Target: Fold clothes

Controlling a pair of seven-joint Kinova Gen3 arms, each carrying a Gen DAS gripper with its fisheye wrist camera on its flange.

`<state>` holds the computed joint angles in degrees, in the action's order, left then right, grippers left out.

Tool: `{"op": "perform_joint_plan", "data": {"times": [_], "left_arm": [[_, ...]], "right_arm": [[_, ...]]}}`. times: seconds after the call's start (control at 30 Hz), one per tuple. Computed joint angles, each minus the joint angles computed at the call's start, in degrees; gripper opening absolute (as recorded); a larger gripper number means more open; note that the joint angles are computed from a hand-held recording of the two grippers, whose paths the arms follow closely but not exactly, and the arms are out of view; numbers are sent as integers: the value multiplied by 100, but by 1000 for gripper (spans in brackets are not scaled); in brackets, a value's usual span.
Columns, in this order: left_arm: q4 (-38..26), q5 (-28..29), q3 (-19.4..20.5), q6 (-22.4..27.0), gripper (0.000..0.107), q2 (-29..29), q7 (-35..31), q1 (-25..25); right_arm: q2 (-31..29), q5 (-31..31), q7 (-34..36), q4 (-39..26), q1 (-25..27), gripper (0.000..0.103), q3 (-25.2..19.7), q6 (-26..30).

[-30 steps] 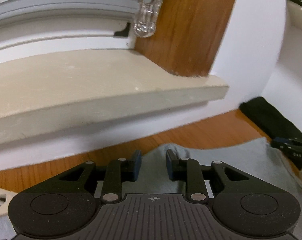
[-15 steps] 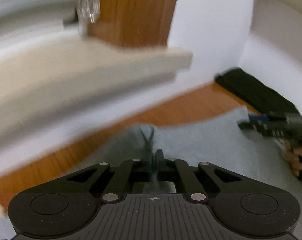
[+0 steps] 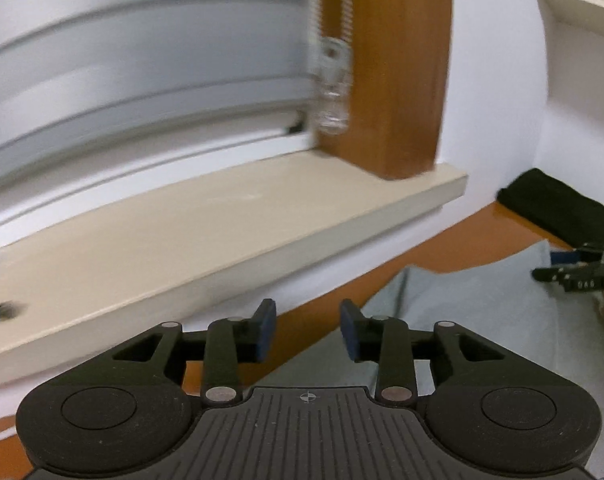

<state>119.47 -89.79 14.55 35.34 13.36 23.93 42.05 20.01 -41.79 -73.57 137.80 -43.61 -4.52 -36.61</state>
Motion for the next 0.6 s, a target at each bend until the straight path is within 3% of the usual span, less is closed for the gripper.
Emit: {"op": "perform_joint_plan", "data": {"times": [0.27,0.5,0.6], "left_arm": [[1000,1076,643,1285,38,-1014,83,546],[1093,2053,1340,2587,38,-1573,21,958],[1226,2270,1555,2720,38,-1748,60,1018]], "right_arm": [[6,-98,72,-20,-41,64,17,11],[10,-316,177,-52,-108,69,40,10],[6,-405,225,-64,-133,69,40,11]]}}
